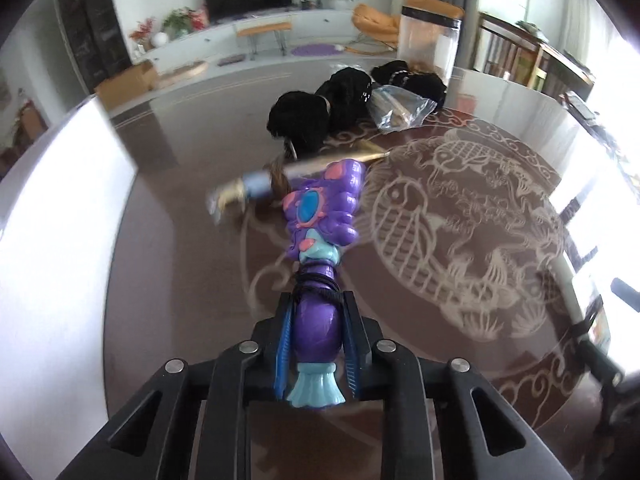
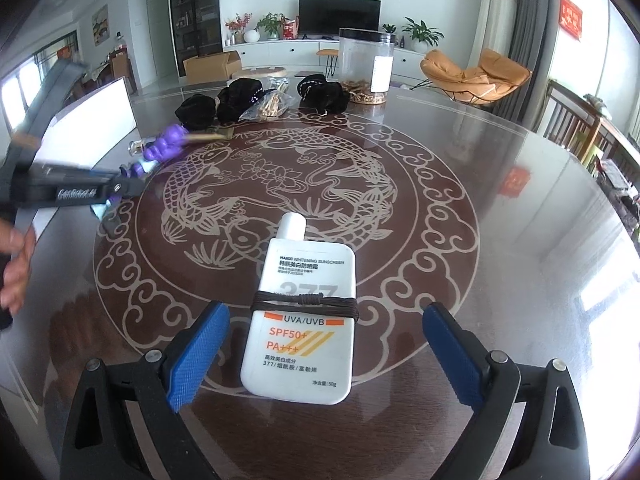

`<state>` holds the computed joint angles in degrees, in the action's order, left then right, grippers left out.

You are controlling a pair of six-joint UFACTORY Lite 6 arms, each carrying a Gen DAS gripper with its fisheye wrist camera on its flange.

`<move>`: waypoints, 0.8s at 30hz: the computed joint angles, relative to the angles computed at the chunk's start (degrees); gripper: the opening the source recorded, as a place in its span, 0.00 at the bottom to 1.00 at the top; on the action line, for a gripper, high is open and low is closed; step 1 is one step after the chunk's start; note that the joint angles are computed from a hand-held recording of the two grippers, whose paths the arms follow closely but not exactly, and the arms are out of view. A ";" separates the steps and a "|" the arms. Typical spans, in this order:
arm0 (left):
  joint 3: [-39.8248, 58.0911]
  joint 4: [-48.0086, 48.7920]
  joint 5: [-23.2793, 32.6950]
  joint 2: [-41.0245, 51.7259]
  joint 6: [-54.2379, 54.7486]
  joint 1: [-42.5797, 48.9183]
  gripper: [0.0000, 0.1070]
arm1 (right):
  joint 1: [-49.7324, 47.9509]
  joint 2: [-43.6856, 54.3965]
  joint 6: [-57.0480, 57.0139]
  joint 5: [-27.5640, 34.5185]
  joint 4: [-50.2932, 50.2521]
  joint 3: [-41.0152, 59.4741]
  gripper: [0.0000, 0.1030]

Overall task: Organize objects
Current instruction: 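Grasp the purple-and-teal toy with the left tool while the right tool holds the sunscreen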

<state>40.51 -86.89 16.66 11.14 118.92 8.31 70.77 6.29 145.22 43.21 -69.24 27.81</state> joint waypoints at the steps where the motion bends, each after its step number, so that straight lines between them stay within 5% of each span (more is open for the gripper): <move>1: -2.97 -0.94 1.90 -2.46 1.19 2.44 0.21 | -0.02 -0.52 0.87 -0.19 -0.43 -0.58 0.95; 7: -20.32 1.16 12.05 -20.13 8.54 20.77 0.21 | -2.41 -8.24 10.93 -5.78 -9.46 -8.11 0.94; 12: -23.86 14.74 22.97 -29.19 2.34 34.77 0.21 | -6.57 -2.75 -8.54 -10.02 0.58 0.69 0.90; 14: -22.90 19.58 27.81 -29.56 0.70 40.81 0.21 | -8.72 -0.29 -17.07 -10.65 5.84 4.17 0.52; 20: -15.08 28.74 44.59 -31.33 -5.66 55.45 0.21 | -7.69 -7.28 -24.05 -8.11 13.30 3.33 0.53; 24: -0.26 30.63 54.16 -21.73 -11.17 62.27 0.21 | -3.76 -11.22 -27.30 -1.97 15.01 8.45 0.53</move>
